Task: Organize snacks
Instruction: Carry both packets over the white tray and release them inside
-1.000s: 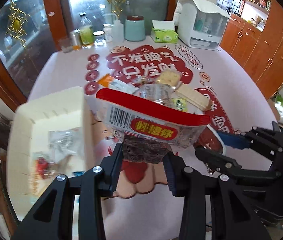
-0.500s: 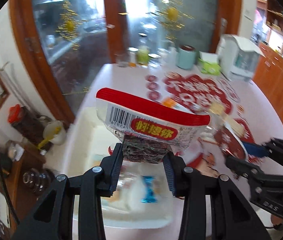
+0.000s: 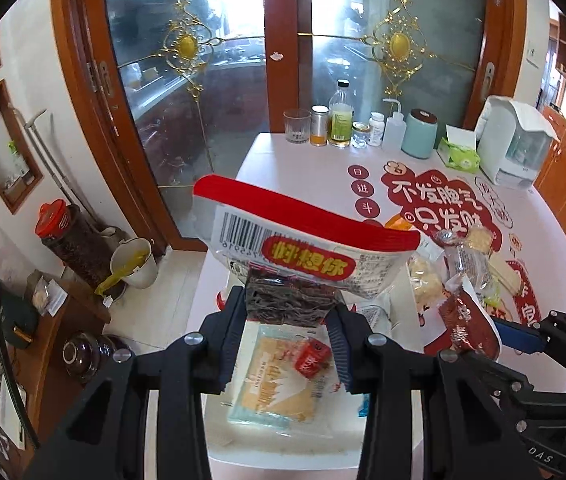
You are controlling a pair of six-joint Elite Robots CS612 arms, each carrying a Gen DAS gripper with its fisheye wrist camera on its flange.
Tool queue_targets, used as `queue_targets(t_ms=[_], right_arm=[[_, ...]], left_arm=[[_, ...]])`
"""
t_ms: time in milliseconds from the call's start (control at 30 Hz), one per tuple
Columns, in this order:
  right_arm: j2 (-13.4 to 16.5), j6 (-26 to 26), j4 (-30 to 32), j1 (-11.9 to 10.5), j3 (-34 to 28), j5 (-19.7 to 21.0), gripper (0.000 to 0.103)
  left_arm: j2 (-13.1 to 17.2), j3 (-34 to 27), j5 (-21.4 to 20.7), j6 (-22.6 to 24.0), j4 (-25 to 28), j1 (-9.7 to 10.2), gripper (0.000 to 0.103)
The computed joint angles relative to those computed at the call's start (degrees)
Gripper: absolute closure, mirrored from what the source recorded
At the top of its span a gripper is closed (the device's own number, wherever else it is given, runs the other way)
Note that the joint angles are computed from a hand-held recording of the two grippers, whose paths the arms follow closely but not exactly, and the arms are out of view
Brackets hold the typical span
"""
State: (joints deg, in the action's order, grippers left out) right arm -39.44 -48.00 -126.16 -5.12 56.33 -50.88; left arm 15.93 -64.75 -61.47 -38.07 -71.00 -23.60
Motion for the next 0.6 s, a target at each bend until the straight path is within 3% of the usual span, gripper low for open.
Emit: queue_targets(t_ms=[233, 533, 567, 600], right_arm=[[0.12, 2.08, -1.38, 1.19, 0.6, -1.34, 0.066], [-0.65, -0.01, -3.65, 2.59, 2.71, -4.01, 0.066], [-0.68, -0.12, -3.99, 2.73, 2.87, -4.48, 0.066], [-0.77, -0.27, -4.01, 2.82, 3.06, -4.92, 0.065]], left_arm=[[-0.2, 1.87, -3.16, 4.27, -2.18, 1.24, 0.065], [-0.68, 4.66, -5.46, 7.26, -4.72, 2.03, 0.064], [-0.74, 4.96, -5.29, 7.39, -4.84, 2.02, 0.063], [-0.77, 5.19, -5.01, 7.4, -4.89, 1.95, 0.05]])
